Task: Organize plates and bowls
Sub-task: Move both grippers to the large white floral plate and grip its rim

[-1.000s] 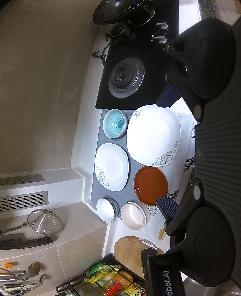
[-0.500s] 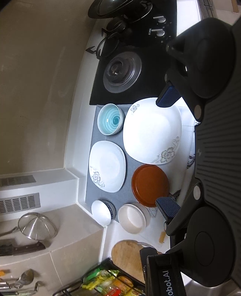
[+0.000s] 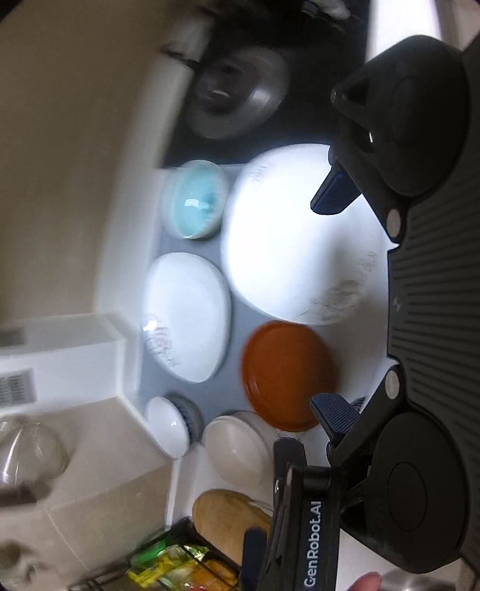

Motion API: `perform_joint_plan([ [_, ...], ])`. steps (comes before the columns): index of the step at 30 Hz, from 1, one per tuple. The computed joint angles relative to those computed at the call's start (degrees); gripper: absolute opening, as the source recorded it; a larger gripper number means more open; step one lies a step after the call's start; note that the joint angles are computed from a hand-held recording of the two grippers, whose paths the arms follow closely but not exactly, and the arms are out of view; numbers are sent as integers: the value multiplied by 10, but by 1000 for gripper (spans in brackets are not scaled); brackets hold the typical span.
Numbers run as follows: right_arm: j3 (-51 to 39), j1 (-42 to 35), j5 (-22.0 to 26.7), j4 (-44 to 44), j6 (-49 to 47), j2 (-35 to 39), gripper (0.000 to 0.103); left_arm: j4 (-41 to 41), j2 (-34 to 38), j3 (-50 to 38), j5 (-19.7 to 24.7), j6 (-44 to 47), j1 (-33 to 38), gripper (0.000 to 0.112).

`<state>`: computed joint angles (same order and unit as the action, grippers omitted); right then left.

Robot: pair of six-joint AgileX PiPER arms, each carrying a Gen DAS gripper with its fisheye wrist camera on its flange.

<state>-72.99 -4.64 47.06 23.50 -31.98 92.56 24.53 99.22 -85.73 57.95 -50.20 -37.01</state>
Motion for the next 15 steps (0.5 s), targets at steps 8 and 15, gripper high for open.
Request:
perform_joint_plan([
  [8, -24, -138, 130, 157, -148, 91, 103, -253, 48, 29, -131, 188, 72, 78],
  [15, -169, -218, 225, 187, -259, 203, 97, -297, 141, -43, -129, 133, 73, 59],
])
